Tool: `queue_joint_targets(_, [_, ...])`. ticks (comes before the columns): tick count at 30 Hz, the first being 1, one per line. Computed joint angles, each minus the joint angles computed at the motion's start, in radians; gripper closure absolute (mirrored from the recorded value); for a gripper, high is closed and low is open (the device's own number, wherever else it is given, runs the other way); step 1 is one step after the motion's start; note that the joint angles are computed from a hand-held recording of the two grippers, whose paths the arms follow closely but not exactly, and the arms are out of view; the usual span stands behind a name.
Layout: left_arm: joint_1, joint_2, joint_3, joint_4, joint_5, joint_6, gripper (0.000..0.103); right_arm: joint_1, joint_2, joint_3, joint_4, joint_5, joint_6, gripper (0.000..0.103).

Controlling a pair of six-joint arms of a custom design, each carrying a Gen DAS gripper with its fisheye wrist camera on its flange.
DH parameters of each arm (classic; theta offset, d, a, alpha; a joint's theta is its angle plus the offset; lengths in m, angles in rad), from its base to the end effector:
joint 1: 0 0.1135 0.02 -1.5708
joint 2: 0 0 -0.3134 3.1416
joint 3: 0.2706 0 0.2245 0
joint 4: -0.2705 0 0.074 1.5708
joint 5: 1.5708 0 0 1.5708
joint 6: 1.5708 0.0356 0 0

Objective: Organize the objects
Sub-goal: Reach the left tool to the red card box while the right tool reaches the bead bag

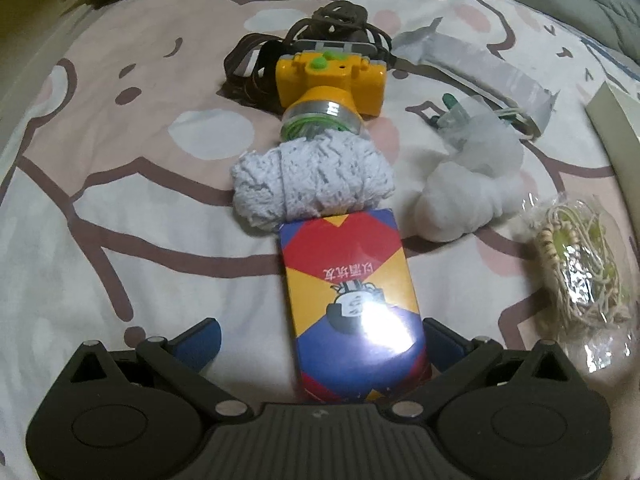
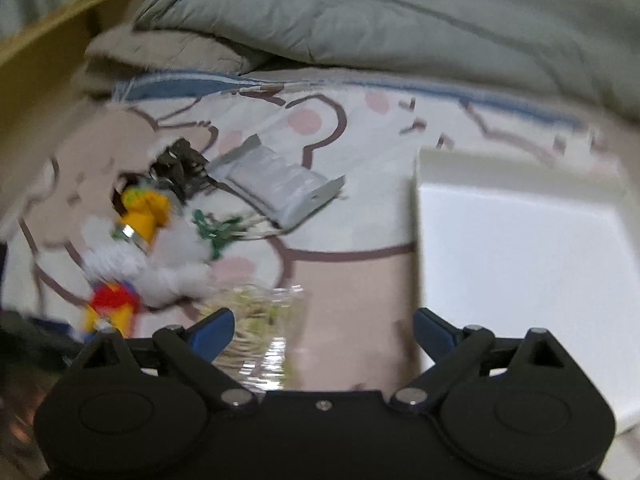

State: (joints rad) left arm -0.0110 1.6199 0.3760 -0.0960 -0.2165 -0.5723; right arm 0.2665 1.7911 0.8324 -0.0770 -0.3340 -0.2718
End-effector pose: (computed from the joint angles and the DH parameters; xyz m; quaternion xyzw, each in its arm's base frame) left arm 0.1867 0.0056 0.1350 -0.2855 0.9454 0.0698 0.1406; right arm 0.3025 0.0947 0.1842 -0.2952 0.9051 0.1596 0.2612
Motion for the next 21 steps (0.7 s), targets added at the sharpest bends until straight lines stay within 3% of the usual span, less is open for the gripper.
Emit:
queue_joint_targets(3, [0.021, -0.038, -0.038, 0.032, 0.025, 0.068, 0.001, 0.024, 0.008, -0.003, -0.022, -0.008, 0.037, 0.006])
queue_joint_targets(11, [0.077, -0.18, -0.103, 0.041, 0.098, 0.18, 0.042, 0.132, 0.046, 0.001, -0.015, 0.039, 0.09, 0.006])
queue_joint_targets(14, [0.079, -0.224, -0.129, 0.034, 0.107, 0.21, 0.043, 0.16, 0.063, -0.007, 0.008, 0.063, 0.102, 0.007])
queue_joint_targets(21, [0.019, -0.317, -0.107, -0.138, 0.129, 0.19, 0.043, 0.202, 0.113, 0.011, -0.005, 0.099, 0.106, 0.015])
